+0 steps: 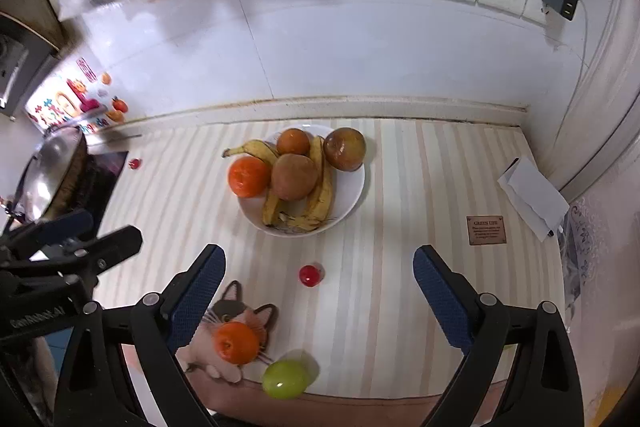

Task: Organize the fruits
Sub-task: 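Lift both open tools away from the plate toward the cat mat, then grasp the orange with the left tool while the right tool grasps the green apple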

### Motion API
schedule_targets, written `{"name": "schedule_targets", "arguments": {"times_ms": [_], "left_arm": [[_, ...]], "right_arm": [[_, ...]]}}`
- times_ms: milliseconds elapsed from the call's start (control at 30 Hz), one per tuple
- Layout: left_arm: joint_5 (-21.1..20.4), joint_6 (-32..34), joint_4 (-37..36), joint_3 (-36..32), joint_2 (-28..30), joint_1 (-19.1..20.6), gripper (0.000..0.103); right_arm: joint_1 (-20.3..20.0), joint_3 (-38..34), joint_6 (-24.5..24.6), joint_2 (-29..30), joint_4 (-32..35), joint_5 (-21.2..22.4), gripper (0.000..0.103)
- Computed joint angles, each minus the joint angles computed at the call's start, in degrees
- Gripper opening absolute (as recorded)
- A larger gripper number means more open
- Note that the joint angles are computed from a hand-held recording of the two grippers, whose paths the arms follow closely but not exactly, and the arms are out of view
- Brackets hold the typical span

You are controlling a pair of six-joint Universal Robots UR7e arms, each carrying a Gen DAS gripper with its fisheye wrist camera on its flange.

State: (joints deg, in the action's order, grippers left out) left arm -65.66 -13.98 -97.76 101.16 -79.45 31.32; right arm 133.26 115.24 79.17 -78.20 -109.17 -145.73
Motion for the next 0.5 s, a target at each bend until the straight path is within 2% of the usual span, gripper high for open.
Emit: {"name": "schedule_targets", "arguments": {"times_ms": [100,200,400,467,500], "left_arm": [[0.04,-0.81,1.21,0.66,-0.77,-0.18,0.085],[0.67,-2.32,3.91,2.21,-0.72,0.45,0.085],[-0.54,-1.44,9.9,7.36,2.95,3.52,0.085],[-2.16,-1.59,11.02,8.9,4.96,5.21,0.085],[-2.62,-1.7,11.24,9.6,5.65,5.84,0.085]], "right_arm": [[0.31,1.65,-0.67,-1.4,-3.67,1.96,0.098],[-2.06,7.09,-4.23,-3.75,-13.59,8.6,0.098],[-10.35,21.34,-7.39,-6.18,-34.34,23.66,0.098],[-13.83,26.47,-8.83,-5.69,-43.5,29.09,0.095],[-14.96,28.05,-9.18,-4.86,-46.52,30.9,0.088]]}}
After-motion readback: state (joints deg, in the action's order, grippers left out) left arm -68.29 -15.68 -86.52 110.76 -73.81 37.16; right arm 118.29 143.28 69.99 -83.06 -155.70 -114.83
